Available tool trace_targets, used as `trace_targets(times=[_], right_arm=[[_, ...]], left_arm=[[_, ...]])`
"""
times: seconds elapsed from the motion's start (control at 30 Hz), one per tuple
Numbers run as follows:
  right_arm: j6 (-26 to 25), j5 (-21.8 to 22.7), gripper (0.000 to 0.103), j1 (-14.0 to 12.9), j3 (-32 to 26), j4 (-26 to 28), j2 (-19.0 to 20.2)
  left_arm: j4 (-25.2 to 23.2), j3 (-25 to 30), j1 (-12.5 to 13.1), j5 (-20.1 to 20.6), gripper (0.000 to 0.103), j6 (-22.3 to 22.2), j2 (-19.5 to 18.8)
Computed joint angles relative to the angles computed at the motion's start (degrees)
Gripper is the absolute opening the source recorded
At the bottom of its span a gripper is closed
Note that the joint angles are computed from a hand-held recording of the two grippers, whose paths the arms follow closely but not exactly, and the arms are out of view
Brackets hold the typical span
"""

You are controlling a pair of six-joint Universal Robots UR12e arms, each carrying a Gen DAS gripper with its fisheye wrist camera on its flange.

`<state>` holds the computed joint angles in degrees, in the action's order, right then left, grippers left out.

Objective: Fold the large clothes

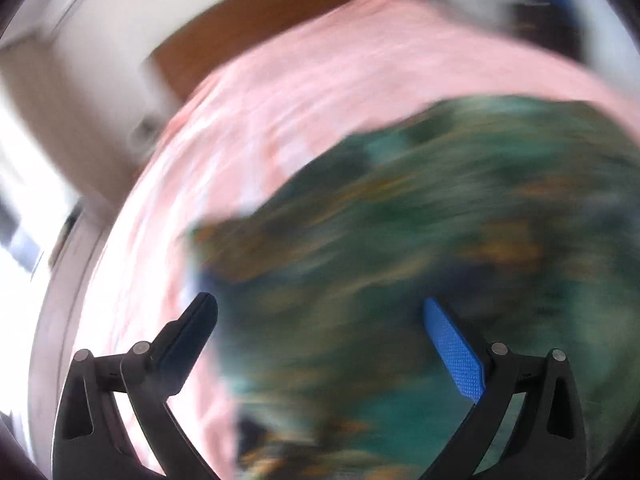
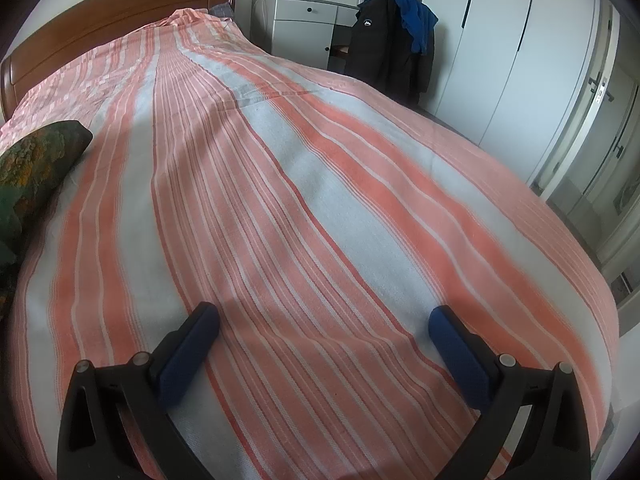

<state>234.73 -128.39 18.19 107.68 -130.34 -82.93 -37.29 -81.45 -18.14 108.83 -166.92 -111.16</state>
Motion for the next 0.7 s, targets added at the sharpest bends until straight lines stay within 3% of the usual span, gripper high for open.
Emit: trace_targets(times=[0.07,0.13,0.27,0.47,0.53,0.7], right_arm=[[-0.01,0.11,0.103,-0.02,-0.01,-0.21,0.05],[0.03,0.06,0.103,0.00,-0.10,-0.06,0.11],[0.06,0.03,0.103,0.00,-0.08,-0.08,0.11],[0.03,-0.05,0.103,-0.03,-0.08,0.06,0.12],[0.04,-0.24,0.103,-0.03,-0.04,0.27,0.13],[0.11,-0.45,0.103,0.02,-0.12,0.53,0.18]], left_arm=[[-8.47,1.43,1.69,2.67,0.100,-7.36,-1.01],[-11.14,1.03,3.01,1.52,0.099,-10.54,-0.88],[-6.84,-1.90,3.53,-2.27,0.099,-9.20,2.15],[-0.94,-2.77,4.61,-13.78,0.100,-12.23,4.67],[-0.98,-1.22,4.37,-16.21,0.100,-12.58,4.08],[-0.57,4.83,1.02,-15.44,0.100,-11.31,-1.30]])
